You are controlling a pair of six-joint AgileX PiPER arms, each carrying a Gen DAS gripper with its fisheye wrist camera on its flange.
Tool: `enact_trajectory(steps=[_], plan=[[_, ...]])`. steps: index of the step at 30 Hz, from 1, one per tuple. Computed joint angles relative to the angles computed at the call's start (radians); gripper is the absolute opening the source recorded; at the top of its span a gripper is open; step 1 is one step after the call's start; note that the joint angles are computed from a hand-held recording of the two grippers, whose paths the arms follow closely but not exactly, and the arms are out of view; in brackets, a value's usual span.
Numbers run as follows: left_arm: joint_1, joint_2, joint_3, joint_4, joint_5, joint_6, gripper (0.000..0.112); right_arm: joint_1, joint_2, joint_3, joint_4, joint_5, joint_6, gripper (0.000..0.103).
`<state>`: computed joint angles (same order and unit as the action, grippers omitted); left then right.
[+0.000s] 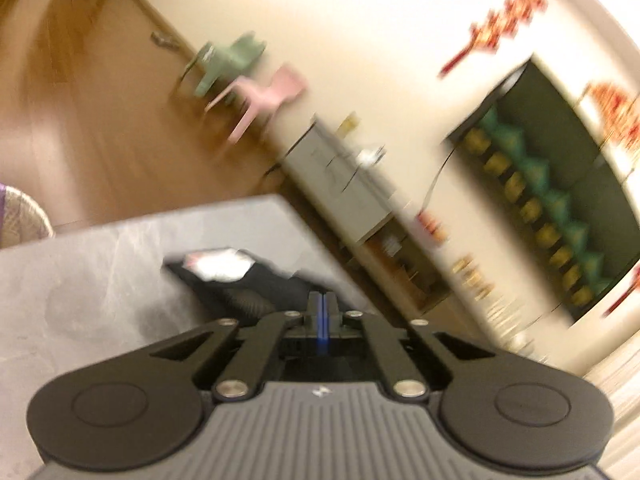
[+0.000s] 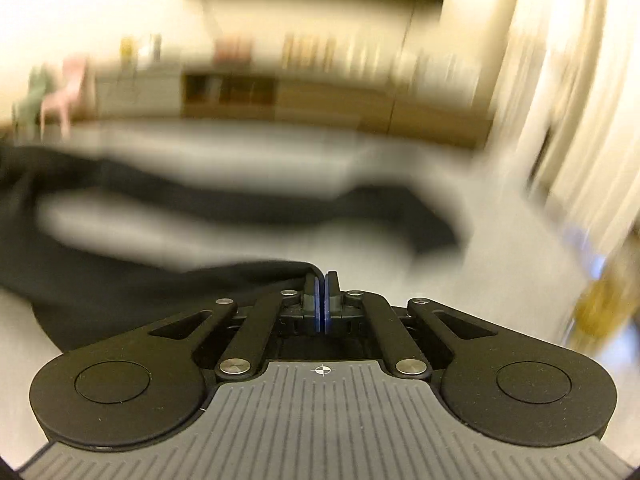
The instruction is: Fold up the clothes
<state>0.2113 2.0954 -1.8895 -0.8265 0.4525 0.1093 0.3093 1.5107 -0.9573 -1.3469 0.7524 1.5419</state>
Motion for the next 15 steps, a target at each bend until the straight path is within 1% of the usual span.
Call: enact_trajectory(steps=[2,3,4,5,6,8,9,10,11,12,13,14,15], plan=[[0.016,-0.089,0.106,-0.099,-0.065,0.098,0.000,0.022,-0.016,-0.053,-0.158,0.125,0.048,0.000],[0.019,-0.111,0.133,-0.097,-0.084,0.100,0.000,0.025,-0.017,-0.075,-0.219,0.184,0.066,0.000],[0.023,-0.114,0.137,-0.062,-0.072,0.068,0.000,0.015,-0.013,-0.099,-0.240,0.215,0.051,0.000],[0.018,-0.087,0.106,0.013,-0.020,0.007,0.000,-0.015,-0.004,-0.118,-0.221,0.212,0.025,0.000],[0.014,-0.056,0.066,0.076,0.044,-0.045,0.001,-0.053,0.005,-0.126,-0.173,0.188,0.003,0.000],[0.005,0.016,-0.032,0.176,0.179,-0.122,0.005,-0.135,0.021,-0.092,-0.038,0.097,-0.019,0.000],[-0.023,0.070,-0.101,0.222,0.234,-0.129,0.011,-0.181,0.034,-0.076,0.039,0.045,-0.043,0.006],[-0.053,0.101,-0.136,0.279,0.248,-0.147,0.017,-0.227,0.052,-0.056,0.101,-0.008,-0.053,0.012],[-0.082,0.130,-0.178,0.349,0.278,-0.190,0.020,-0.253,0.054,-0.019,0.125,-0.050,-0.022,0.017],[-0.109,0.162,-0.227,0.413,0.315,-0.228,0.036,-0.268,0.045,0.033,0.113,-0.086,0.048,0.037],[-0.128,0.191,-0.265,0.437,0.347,-0.241,0.058,-0.285,0.036,0.082,0.105,-0.124,0.111,0.050],[-0.142,0.212,-0.290,0.459,0.365,-0.261,0.066,-0.315,0.034,0.101,0.136,-0.172,0.133,0.049],[-0.157,0.234,-0.318,0.481,0.384,-0.281,0.071,-0.353,0.020,0.108,0.166,-0.235,0.130,0.049]])
